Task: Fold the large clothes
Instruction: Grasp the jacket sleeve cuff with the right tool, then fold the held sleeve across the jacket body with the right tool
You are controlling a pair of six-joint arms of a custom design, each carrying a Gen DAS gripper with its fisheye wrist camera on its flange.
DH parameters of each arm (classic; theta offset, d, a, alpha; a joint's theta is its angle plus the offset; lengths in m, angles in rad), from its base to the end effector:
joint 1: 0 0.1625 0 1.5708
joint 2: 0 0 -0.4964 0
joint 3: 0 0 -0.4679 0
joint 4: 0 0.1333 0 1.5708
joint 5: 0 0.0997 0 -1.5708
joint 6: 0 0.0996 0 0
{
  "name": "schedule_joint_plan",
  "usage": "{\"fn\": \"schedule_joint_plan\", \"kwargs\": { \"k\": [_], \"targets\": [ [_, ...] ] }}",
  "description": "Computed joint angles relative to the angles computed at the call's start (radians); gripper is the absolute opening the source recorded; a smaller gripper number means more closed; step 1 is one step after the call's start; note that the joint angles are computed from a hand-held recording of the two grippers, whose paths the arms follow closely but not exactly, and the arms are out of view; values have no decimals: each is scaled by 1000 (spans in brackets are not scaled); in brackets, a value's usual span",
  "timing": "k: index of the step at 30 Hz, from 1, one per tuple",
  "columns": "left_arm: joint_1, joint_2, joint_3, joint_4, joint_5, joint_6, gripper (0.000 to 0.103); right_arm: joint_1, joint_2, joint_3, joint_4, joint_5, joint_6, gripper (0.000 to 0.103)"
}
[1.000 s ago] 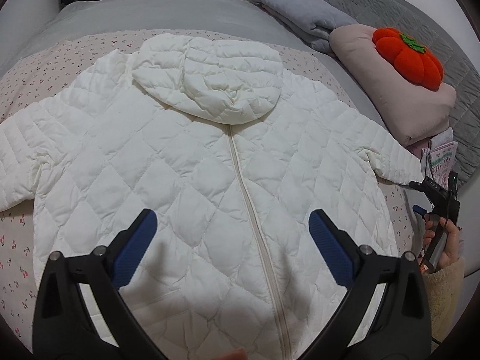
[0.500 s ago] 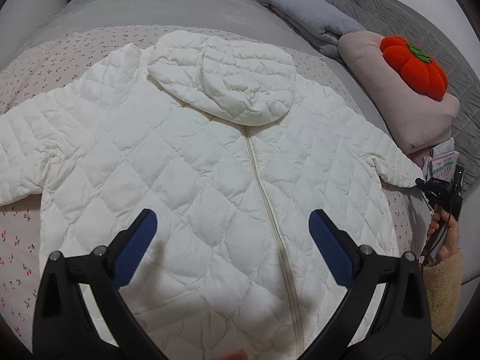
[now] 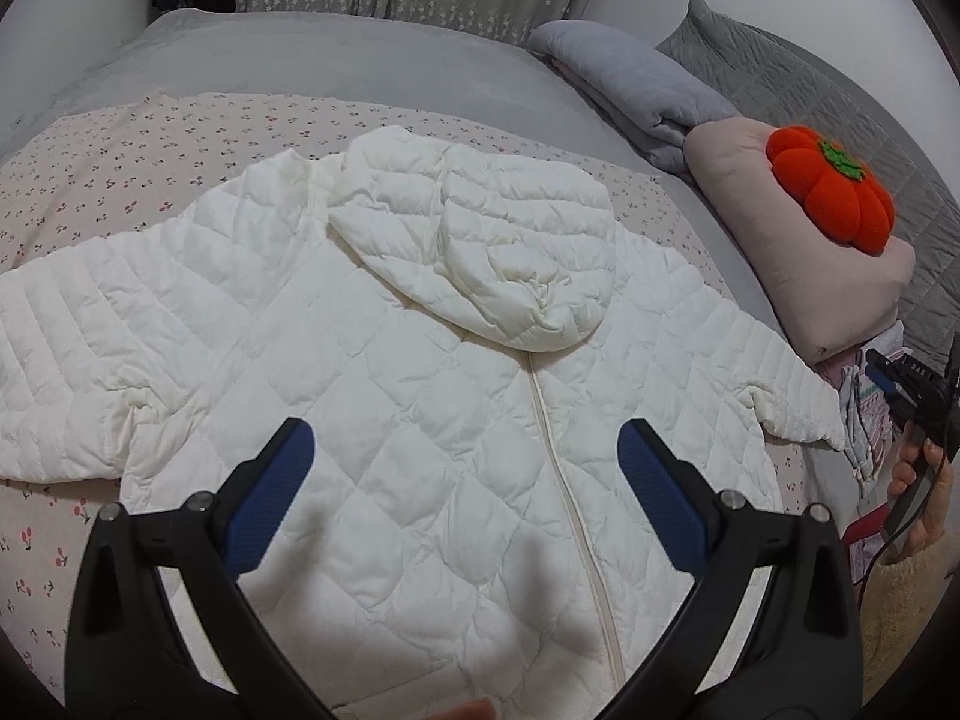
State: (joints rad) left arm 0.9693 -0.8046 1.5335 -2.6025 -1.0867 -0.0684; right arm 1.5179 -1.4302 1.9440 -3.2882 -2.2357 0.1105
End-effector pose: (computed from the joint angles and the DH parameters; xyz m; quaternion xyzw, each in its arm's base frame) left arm -0.3129 -0.7733 0.1541 0.2179 0.9354 -0.2162 0.1756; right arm 0.0408 -0.5890 0.4889 -0.2477 -0.7615 0.5427 0.2535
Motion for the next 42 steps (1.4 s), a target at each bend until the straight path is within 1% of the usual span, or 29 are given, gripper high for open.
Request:
{"fn": "schedule_joint_plan", "kwargs": {
  "k": [1, 2, 3, 4, 6, 8, 10, 11, 12, 13, 14, 15, 16, 17, 19, 21, 22, 25, 27, 29, 31, 34, 37, 39, 42],
  "targets": [
    [3, 3, 0, -5, 1, 6, 101, -13, -11, 13, 19, -4, 45, 52],
    [6, 5, 2, -9, 3, 11, 101, -28, -21, 30, 21, -16, 83, 72],
    [10, 7, 3, -12, 2, 16, 101, -42, -28, 51, 14, -38, 116, 75],
    [15, 8, 4, -15, -4, 23, 101, -56, -35, 66, 17, -53, 141, 75],
    [23, 11, 9, -29, -13, 35, 101, -91, -50, 87, 52, -52, 202, 75],
    [31, 14, 15, -49, -15, 36, 101, -140, -64, 97, 111, -2, 284, 75],
    [38, 17, 14, -45, -10, 25, 101, -187, -64, 96, 129, 71, 327, 75],
    [42, 17, 13, -47, -13, 20, 101, -208, -58, 93, 122, 104, 340, 71],
    [46, 15, 14, -53, -20, 16, 101, -227, -49, 92, 84, 141, 336, 67],
    [51, 14, 14, -59, -26, 12, 101, -242, -38, 91, 42, 172, 318, 53],
    [54, 13, 13, -64, -31, 9, 101, -253, -27, 89, 3, 198, 300, 38],
    [58, 11, 12, -66, -38, 5, 101, -257, -19, 87, -18, 202, 287, 29],
    [61, 10, 10, -66, -41, 1, 101, -253, -10, 79, -25, 186, 273, 17],
    [63, 9, 8, -65, -39, -3, 101, -240, -3, 70, -29, 159, 253, 12],
    [69, 6, 4, -66, -37, -6, 101, -187, 17, 42, -37, 58, 185, 9],
    [75, 3, -1, -66, -40, -15, 101, -119, 45, 4, -61, -38, 94, 8],
    [78, 1, -4, -64, -42, -23, 101, -83, 61, -18, -82, -74, 41, 8],
    [82, -9, -2, -67, -48, -37, 101, 17, 118, -86, -168, -137, -127, 7],
    [78, -16, 4, -84, -26, -33, 101, 81, 161, -136, -220, -144, -245, 7],
    [73, -23, 14, -114, -2, -14, 101, 136, 207, -182, -245, -129, -337, 7],
    [71, -28, 18, -127, 8, 5, 101, 190, 260, -228, -248, -114, -424, 7],
    [73, -34, 22, -148, 19, 21, 101, 250, 345, -279, -222, -77, -521, 7],
    [77, -33, 18, -153, 25, 19, 101, 286, 427, -311, -171, -58, -586, 7],
    [81, -33, 13, -143, 11, 6, 101, 288, 470, -327, -74, -39, -556, 8],
    [83, -30, 9, -131, 11, -3, 101, 262, 516, -334, 89, -15, -464, 13]
  ]
}}
